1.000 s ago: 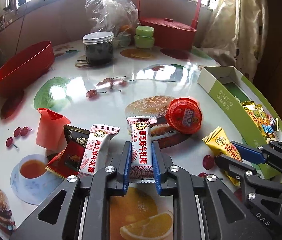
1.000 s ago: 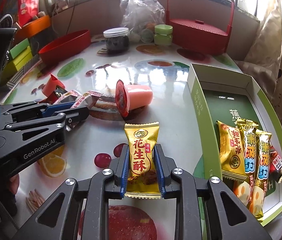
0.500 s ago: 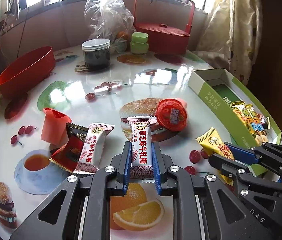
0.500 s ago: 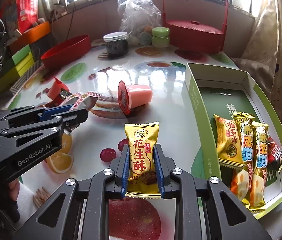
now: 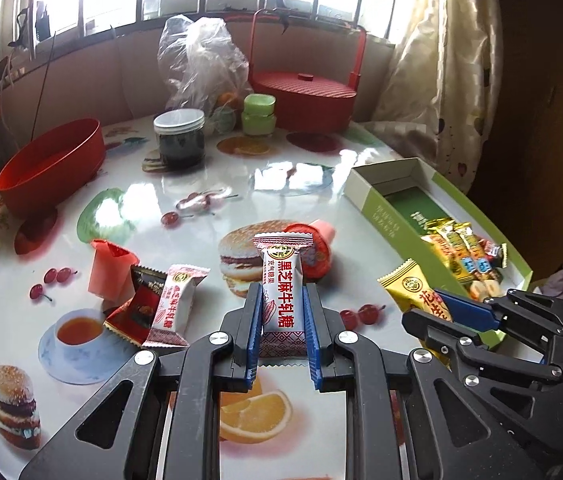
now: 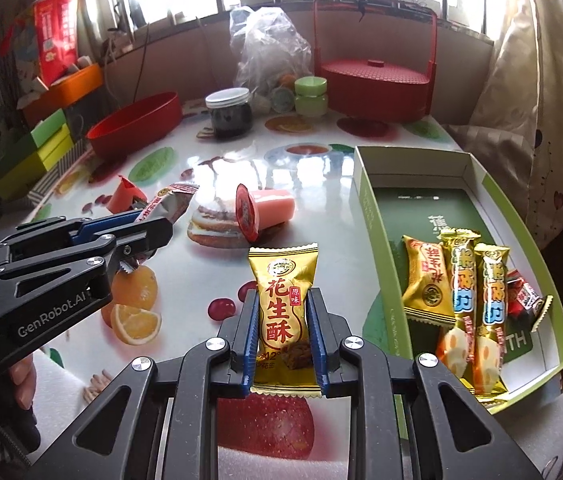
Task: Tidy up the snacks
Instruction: 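Grasp a white milk-candy packet with the left tool while the right tool grasps a peanut-candy packet, then lift and carry both packets over the green box with both tools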
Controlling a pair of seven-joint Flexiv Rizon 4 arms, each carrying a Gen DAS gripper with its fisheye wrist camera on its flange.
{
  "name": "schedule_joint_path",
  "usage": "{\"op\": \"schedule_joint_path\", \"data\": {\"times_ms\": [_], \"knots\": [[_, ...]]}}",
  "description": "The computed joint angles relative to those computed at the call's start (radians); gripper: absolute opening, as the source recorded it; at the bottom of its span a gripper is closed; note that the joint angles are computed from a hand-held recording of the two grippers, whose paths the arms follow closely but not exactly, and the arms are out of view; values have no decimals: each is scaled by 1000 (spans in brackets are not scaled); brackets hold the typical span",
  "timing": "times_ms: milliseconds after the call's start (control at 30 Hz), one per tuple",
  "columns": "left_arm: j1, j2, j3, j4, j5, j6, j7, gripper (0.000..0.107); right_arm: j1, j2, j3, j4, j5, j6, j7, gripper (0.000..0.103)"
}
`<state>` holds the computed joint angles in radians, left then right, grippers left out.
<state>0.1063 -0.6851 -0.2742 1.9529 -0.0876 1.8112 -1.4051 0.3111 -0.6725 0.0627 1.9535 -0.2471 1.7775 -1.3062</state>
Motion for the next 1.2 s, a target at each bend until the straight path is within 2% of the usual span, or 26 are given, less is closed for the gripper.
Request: {"op": "schedule_joint_path", "data": {"times_ms": [233, 700, 1200], "knots": [[-1, 11, -14, 2, 9, 4, -1, 20, 7, 23, -16, 23, 19, 21, 4, 22], [19, -6, -89, -36, 32, -15, 23, 20, 34, 64, -83, 66, 80, 63, 16, 22], [-18, -41, -126, -108, 7, -56, 73, 20, 36, 77, -139, 84, 131, 69, 24, 22]]}}
